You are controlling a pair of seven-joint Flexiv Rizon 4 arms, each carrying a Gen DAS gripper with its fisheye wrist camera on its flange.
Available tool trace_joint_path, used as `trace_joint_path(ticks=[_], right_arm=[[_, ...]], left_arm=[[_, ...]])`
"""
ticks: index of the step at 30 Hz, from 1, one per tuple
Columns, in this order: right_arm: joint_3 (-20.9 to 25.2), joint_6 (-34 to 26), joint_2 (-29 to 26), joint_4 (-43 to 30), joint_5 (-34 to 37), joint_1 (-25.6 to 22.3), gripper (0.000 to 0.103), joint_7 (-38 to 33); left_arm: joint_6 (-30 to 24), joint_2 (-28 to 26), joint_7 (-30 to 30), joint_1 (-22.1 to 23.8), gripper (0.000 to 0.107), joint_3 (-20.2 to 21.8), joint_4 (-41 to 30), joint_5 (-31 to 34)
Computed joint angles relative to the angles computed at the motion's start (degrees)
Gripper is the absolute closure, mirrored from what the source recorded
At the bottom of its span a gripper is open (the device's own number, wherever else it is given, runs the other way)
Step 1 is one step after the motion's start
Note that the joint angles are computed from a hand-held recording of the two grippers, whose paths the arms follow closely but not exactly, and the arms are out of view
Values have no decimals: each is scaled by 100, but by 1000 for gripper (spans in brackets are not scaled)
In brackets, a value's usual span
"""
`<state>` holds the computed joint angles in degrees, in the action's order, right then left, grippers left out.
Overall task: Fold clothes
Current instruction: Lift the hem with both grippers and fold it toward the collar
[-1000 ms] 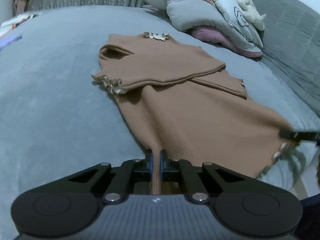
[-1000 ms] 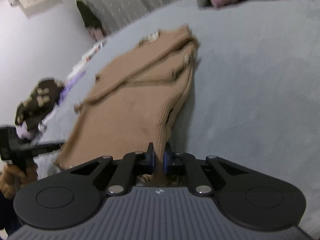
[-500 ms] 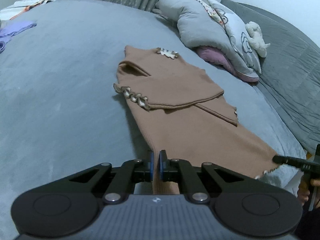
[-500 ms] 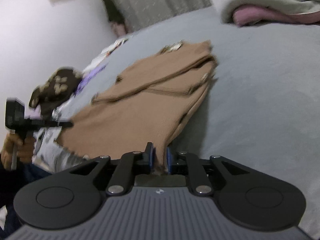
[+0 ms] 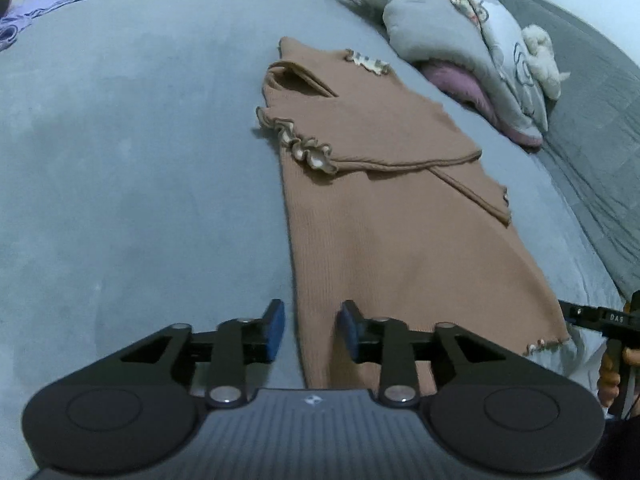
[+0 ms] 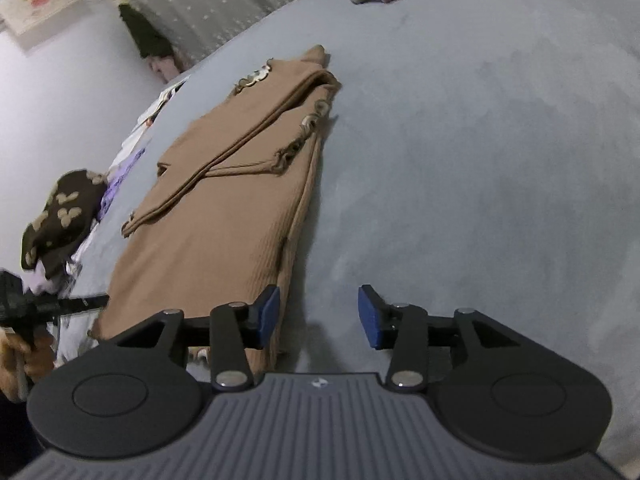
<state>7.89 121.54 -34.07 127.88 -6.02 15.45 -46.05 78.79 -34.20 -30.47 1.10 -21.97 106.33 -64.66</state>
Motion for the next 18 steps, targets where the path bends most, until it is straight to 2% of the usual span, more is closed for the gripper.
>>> trace_joint_path(ticks=[1,3,4,6,7,8,9,10,12,14,16,18], right_arm=[[210,161,-153,-66,-205,-178,57,50],[502,351,-366,-160,-639,-441,57,171],[615,436,-453,-188,-883,-559,57,231],[552,489,-459,-175,-926,-494,58,309],[518,514,-451,-155,-893,-461,65,362],[475,501,-430,-141,-873,-426,80,400],[379,417,-384,-120,-785,-324,84,407],[327,378,-372,-118,-729,-263,86,413],[227,338,-328,-119,-645,-145,89,356],[48,280,-224,-99,-434,98,93,187],[-71,473,-124,-26,-73,267,94,74],[-44,637,-83,35,15,236,95,7]], left_arm=[[72,-4,144,20,62,-80,16,-88],[143,9,550,87,48,-279,63,-346],[122,18,666,79,45,-292,66,-430],[105,32,927,23,41,-274,73,-579],[119,28,971,-39,42,-224,57,-628],[186,25,1047,-105,45,-192,51,-697],[321,15,1107,-190,54,-160,42,-765],[503,-5,1139,-287,60,-123,29,-806],[590,-24,1209,-345,85,-100,20,-763],[542,-14,1225,-321,96,-145,29,-762],[539,20,1204,-340,99,-130,59,-755],[448,95,1136,-342,100,-57,92,-657]])
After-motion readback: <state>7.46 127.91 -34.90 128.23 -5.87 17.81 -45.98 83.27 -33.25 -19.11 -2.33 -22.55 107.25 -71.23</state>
